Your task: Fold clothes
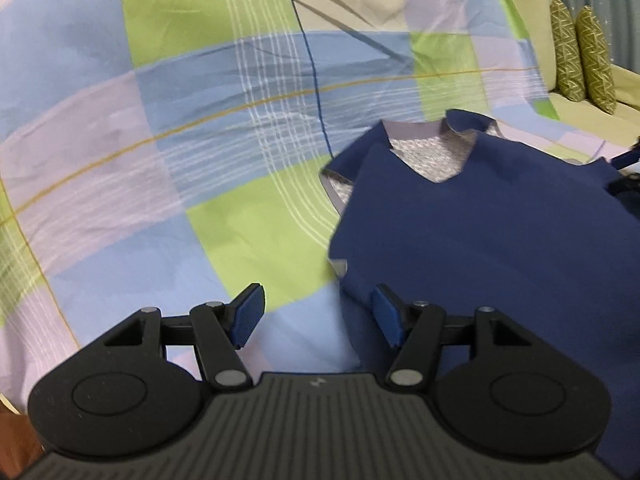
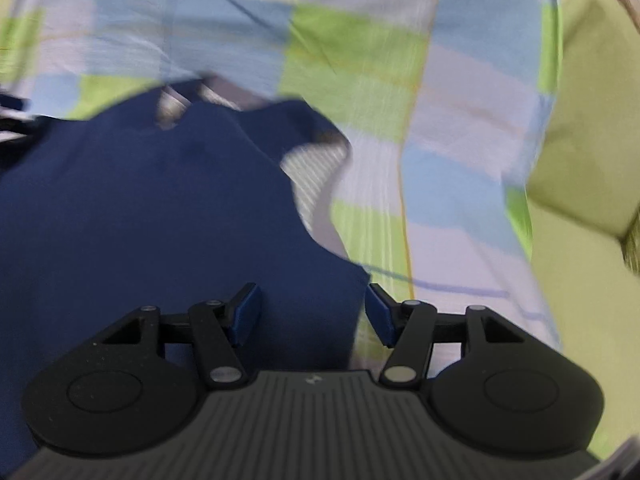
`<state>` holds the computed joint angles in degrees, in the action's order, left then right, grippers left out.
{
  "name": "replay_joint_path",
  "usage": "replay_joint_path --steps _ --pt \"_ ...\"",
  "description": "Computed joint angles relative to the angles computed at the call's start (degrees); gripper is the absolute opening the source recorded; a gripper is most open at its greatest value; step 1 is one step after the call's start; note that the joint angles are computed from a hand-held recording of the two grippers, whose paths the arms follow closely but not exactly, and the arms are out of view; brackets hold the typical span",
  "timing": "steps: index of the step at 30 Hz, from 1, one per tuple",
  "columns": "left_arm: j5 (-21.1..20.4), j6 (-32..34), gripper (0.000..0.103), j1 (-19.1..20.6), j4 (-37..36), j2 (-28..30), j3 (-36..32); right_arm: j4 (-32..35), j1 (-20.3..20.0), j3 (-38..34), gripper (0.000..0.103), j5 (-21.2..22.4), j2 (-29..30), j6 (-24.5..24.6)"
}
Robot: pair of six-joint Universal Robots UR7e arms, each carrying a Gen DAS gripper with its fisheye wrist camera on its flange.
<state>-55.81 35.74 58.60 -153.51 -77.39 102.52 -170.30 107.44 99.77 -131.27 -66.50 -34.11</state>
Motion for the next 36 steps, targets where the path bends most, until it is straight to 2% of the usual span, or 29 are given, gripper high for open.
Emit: replay_joint_path --steps 1,2,3,6,10,13,14,15,17,20,22,23,25,26,28,30,32,34,35,36 --pt "0.27 0.65 0.062 0.19 -0.62 -0.15 0.34 -0.12 -0.31 0.13 0.049 0.27 -0.27 1.25" --pt "0.28 1.06 0.062 0.51 -0.82 -0.26 0.36 -0.38 -0.44 0.43 0.031 -0.10 -0.59 1.59" --pt "-0.20 0.81 0.062 1.10 -0.56 -0.46 0.15 -0.66 -0.57 0.73 0.008 -0.46 -0.91 1.92" --pt "-1.69 -2.04 0.062 2.00 1.19 -1.47 -0.13 -1.99 -0.75 2.01 0.000 -1.21 -2.05 0.24" --pt "-3.72 -4.42 0.062 2.68 3.66 -2.56 -0.59 -8.87 -0.28 2.49 0.000 -4.41 -0.97 -3.04" --pt "-5.71 -3.76 0.062 3.21 5.98 -2.78 -1.53 -15.53 0.13 0.28 0.000 -12.39 2.52 -5.93" --pt "-6.52 -3.76 0.061 3.45 6.93 -2.36 -2.19 -14.46 -0.05 0.11 0.000 -13.13 2.25 -3.77" --pt "-7.52 -3.96 0.060 3.77 7.91 -1.81 -2.96 -14.30 0.00 0.18 0.000 -13.48 2.06 -2.90" --pt "-9.84 -4.65 0.060 4.47 9.97 -0.60 -4.65 -17.55 0.85 1.06 0.001 -12.82 2.11 -5.66" --pt "-12.54 -7.21 0.059 4.91 11.67 0.88 -6.02 -17.72 2.35 1.51 0.016 -10.80 2.66 -7.36" --pt "-14.13 -8.83 0.045 5.20 14.03 2.21 -7.33 -17.36 3.12 1.27 0.020 -8.79 3.33 -7.81" --pt "-12.94 -8.07 0.029 4.85 13.75 2.32 -7.06 -16.74 3.25 1.03 0.020 -7.76 3.52 -7.30" --pt "-10.55 -6.54 0.025 4.16 13.09 2.55 -6.50 -13.03 3.27 0.13 0.024 -4.69 3.88 -4.62" --pt "-8.75 -5.77 0.022 3.80 12.17 2.63 -6.15 -11.69 3.27 -0.30 0.025 -3.85 4.15 -3.96" --pt "-2.91 -4.41 0.003 3.23 9.23 2.88 -5.65 -10.31 3.50 -1.58 0.025 -2.95 5.48 -4.33" --pt "1.68 -3.75 0.002 2.96 7.08 3.19 -5.69 -9.67 3.64 -2.75 0.025 -2.46 6.78 -4.51" --pt "0.41 -6.96 0.002 2.96 8.00 2.56 -6.67 -8.04 3.40 -4.00 0.025 -0.72 7.49 -3.93" --pt "-2.15 -6.58 0.006 2.65 7.85 2.64 -7.55 -5.28 2.65 -6.00 0.026 2.82 7.99 -1.47" --pt "-3.56 -6.34 0.015 2.47 8.22 3.08 -8.33 -3.75 2.08 -7.18 0.026 4.72 8.23 0.67" --pt "-5.12 -6.14 0.029 2.35 9.08 3.86 -9.47 -2.31 1.52 -8.40 0.026 6.65 8.52 2.76"
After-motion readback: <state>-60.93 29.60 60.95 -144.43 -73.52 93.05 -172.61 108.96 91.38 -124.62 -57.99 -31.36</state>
